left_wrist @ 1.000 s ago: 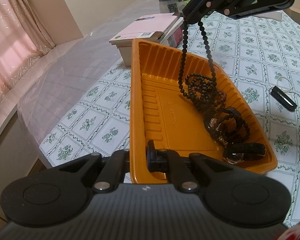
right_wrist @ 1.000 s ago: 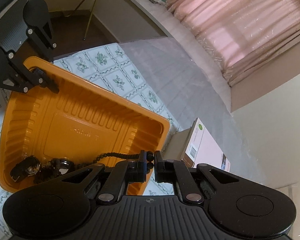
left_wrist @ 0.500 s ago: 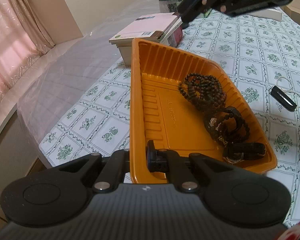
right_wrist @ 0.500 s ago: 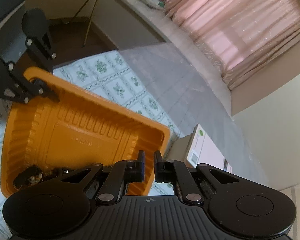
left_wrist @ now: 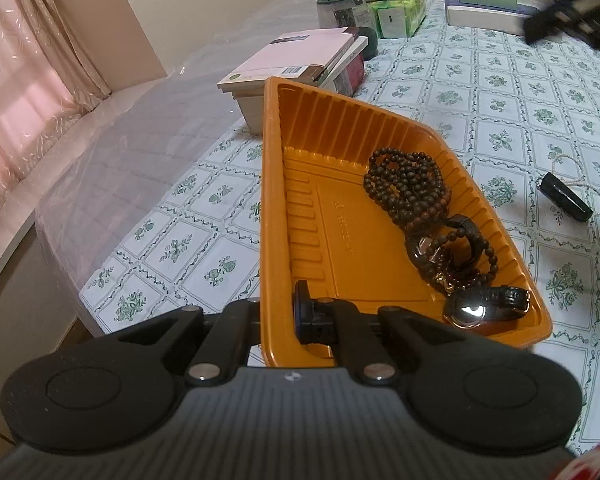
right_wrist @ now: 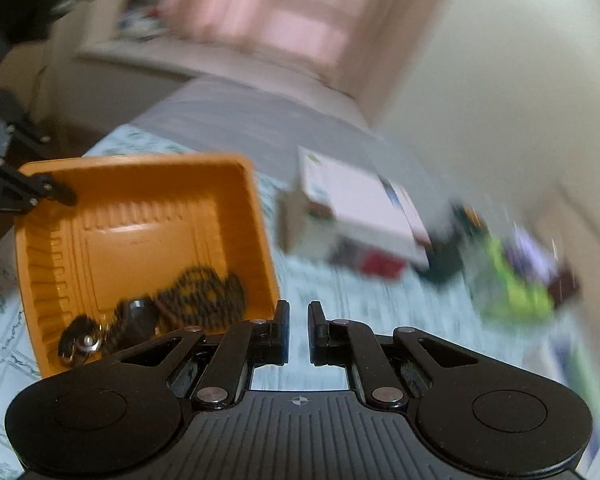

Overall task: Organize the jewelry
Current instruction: 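Lower the black necklace into the orange tray and open the right tool, then grasp the black cylindrical item on the sheet with the right tool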

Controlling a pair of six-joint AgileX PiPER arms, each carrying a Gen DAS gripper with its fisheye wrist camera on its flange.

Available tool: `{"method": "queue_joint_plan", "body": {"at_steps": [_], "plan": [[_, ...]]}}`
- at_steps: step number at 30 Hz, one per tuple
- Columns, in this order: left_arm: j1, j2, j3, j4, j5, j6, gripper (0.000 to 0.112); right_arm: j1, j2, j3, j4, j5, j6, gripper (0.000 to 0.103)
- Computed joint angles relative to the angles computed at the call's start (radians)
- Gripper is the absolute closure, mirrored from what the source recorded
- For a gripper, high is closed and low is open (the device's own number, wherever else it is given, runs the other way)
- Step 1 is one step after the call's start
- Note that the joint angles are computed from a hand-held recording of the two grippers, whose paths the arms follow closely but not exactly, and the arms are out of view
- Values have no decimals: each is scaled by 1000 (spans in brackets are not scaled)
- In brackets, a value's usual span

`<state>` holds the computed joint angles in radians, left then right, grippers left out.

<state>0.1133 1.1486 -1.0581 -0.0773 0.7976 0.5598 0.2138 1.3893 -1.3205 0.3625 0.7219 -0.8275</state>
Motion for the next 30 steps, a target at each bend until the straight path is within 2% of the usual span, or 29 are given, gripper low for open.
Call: {"method": "queue_joint_plan", "body": {"at_steps": [7,10,12,14,17,23,30], "plan": [[-16,-2,-3,24,1,-32,109,-319,-180,304,263,61,8,95],[-18,-2,-6,26,6,-35,109,-377,-244,417,297,80,17,94],[-13,0,-9,20,9,-35,109,-387,-281,480,316,80,29,89],[-16,-1,-6,26,8,-42,109,-383,-320,536,344,61,48,78],[-21,-2,-6,33,10,-48,109,-364,-356,593,399,28,57,69],[-23,1,-9,36,11,-52,109,-215,-333,655,344,-153,213,68],[-17,7,-15,31,18,-47,109,-45,-230,663,157,-343,458,68]]}}
